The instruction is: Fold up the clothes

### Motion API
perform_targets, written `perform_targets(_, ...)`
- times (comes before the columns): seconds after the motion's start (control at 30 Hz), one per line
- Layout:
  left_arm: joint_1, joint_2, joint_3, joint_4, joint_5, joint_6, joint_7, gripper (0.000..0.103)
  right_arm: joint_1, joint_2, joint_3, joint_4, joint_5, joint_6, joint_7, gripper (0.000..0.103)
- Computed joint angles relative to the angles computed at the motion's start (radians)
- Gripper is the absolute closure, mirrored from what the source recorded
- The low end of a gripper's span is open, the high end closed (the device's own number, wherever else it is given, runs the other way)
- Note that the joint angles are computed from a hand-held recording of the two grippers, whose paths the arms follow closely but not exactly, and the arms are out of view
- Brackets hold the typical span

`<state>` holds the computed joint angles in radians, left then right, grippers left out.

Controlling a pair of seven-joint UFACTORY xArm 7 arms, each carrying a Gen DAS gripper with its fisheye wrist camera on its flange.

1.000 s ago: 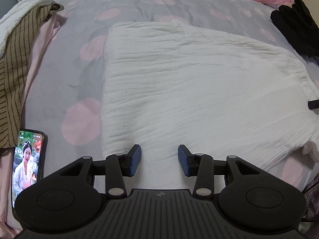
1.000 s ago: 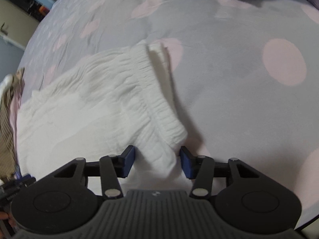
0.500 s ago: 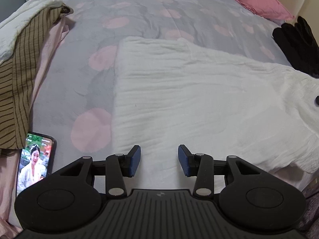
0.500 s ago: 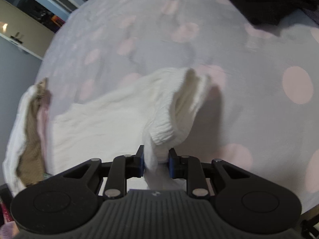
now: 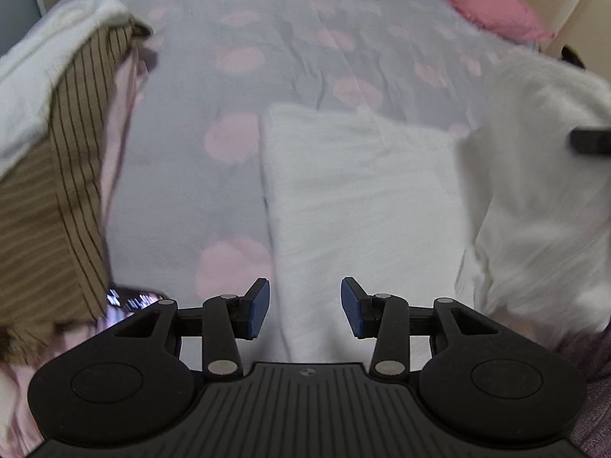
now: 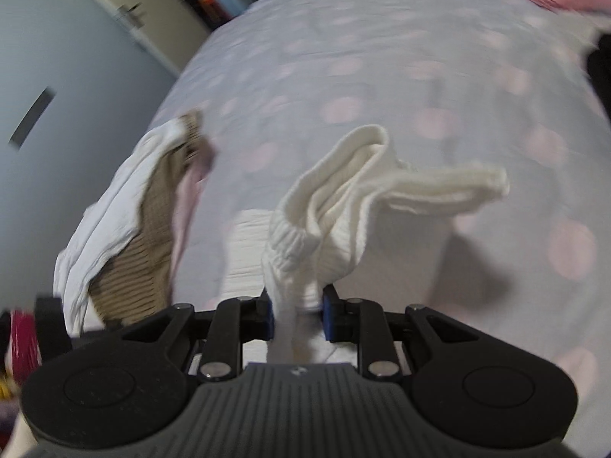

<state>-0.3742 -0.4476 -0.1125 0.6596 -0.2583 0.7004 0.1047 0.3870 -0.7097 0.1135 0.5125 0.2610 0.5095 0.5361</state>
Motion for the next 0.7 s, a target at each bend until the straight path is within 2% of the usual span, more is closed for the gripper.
perform_targets(0.2,0.021,0.003,0.053,-0.013,-0.065,-0.063,0.008,0.064,0.125,0.256,0.047,0.081,0.049,-0.185,-0.029,0.078)
perform_targets(0.33,0.026,0.004,0.058,-0.018,-0.081,-0.096,0.026,0.064,0.160,0.416,0.100,0.146,0.013,-0.223,-0.042,0.078)
perform_targets(0.47,0.033,-0.003,0.053,-0.031,-0.073,-0.105,0.018,0.064,0.166,0.501,0.143,0.152,-0.049,-0.262,-0.032,0.077)
perform_targets(0.53,0.028,-0.004,0.057,-0.033,-0.077,-0.106,0.029,0.064,0.163,0.517,0.156,0.140,-0.081,-0.297,-0.015,0.068)
perform_targets(0.7,0.021,-0.011,0.066,-0.042,-0.095,-0.109,0.041,0.064,0.223,0.460,0.116,0.082,-0.028,-0.340,-0.094,0.047)
